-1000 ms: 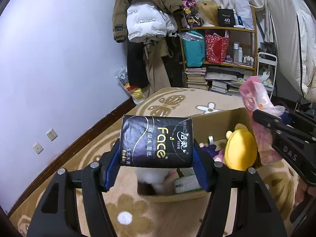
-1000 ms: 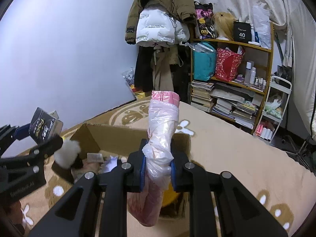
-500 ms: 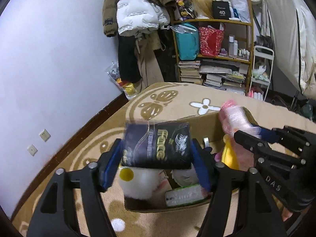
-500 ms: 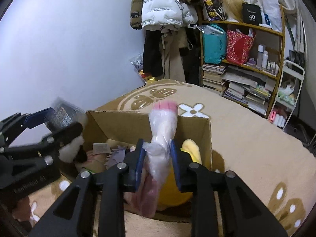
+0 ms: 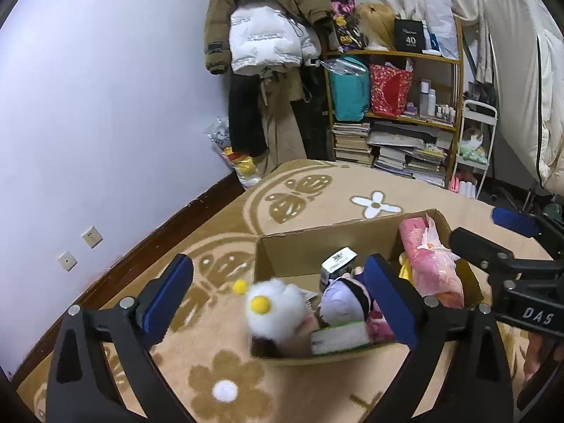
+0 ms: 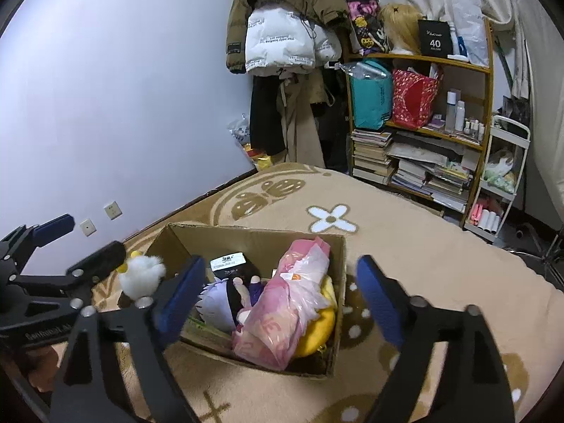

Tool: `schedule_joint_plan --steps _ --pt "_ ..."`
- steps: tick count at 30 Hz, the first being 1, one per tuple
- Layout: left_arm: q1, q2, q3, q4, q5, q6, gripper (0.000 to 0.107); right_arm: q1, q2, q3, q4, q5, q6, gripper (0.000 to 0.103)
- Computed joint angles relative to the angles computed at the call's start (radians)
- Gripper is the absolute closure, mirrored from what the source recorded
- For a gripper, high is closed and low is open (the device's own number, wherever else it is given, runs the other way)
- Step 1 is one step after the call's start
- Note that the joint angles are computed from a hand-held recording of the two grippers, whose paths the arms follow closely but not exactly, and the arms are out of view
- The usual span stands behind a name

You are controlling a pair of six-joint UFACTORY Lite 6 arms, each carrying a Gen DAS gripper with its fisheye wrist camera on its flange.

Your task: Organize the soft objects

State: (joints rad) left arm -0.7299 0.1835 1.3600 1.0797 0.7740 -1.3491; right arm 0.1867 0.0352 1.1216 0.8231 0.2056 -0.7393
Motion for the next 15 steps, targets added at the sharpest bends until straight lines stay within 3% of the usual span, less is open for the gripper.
schedule_joint_plan --steps 8,15 --pt "-0.021 -0.203 -0.134 -0.072 0.070 0.041 0.009 0.011 -0.169 -0.103 -0.256 0.017 0.257 0.003" --pt "-0.155 -0.376 -0.230 -0.029 0.274 0.002 0.009 0.012 -0.360 -0.212 -0.433 0.051 0.448 0.000"
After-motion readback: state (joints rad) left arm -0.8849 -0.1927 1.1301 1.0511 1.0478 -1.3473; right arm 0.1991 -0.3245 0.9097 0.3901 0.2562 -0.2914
